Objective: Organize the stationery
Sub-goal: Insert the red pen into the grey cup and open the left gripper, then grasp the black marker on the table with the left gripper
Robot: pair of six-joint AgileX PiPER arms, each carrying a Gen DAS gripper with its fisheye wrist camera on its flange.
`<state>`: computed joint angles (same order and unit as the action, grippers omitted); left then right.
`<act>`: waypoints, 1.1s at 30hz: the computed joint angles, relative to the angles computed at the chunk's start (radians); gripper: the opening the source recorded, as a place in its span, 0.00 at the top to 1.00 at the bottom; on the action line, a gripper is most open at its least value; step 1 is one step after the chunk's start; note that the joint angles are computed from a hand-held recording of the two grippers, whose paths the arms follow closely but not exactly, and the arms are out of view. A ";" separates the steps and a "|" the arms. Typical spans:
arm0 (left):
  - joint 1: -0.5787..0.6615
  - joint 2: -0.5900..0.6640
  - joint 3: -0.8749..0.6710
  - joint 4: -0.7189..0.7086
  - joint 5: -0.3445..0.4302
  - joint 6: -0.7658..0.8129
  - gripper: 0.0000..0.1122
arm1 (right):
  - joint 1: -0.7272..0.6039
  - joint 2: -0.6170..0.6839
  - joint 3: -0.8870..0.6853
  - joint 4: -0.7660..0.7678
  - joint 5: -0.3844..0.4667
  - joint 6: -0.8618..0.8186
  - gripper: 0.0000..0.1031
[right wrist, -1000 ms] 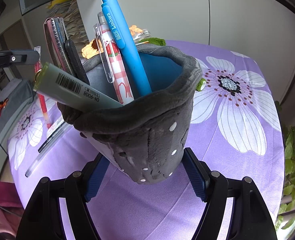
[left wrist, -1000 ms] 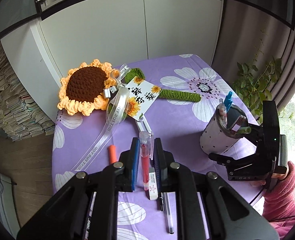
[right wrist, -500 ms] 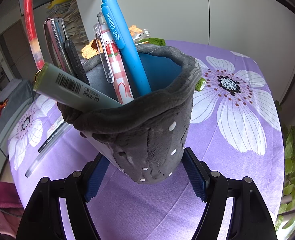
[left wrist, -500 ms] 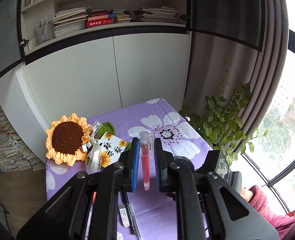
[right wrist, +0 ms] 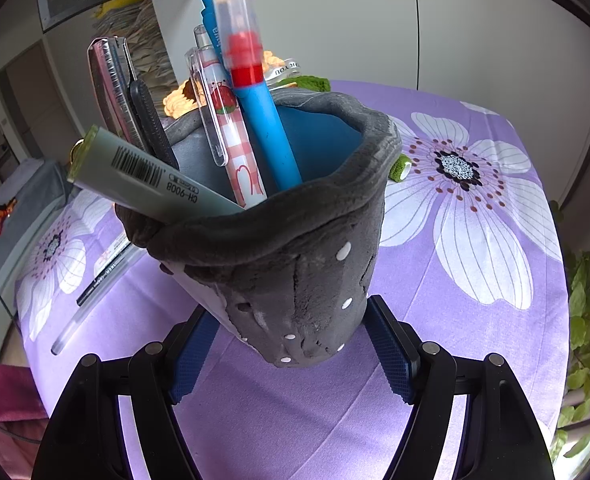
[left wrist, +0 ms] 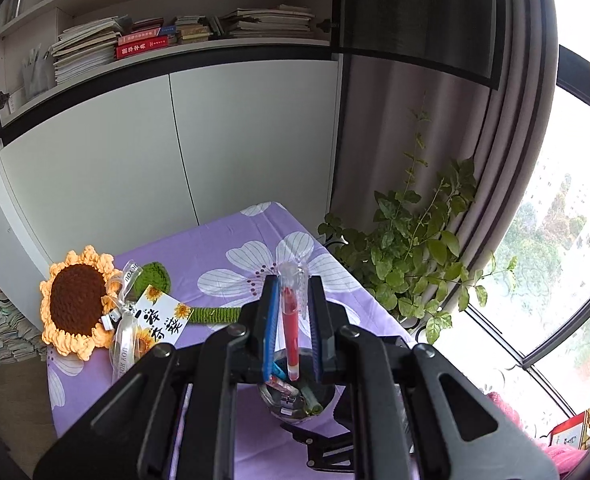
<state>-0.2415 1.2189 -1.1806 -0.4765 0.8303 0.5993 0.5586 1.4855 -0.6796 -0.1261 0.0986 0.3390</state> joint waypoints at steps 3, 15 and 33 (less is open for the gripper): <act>-0.029 0.034 0.026 0.051 -0.029 -0.035 0.89 | 0.000 0.000 0.001 0.001 -0.001 0.000 0.27; -0.009 0.092 0.103 0.064 -0.033 -0.005 0.89 | 0.000 -0.001 0.001 0.004 0.000 -0.003 0.27; 0.332 -0.041 0.154 -0.088 0.035 0.186 0.62 | 0.005 0.001 0.003 -0.009 -0.003 0.013 0.26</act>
<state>0.0907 1.1780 -1.0269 -0.5648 0.8650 0.7849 0.5632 1.4867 -0.6771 -0.1356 0.0952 0.3523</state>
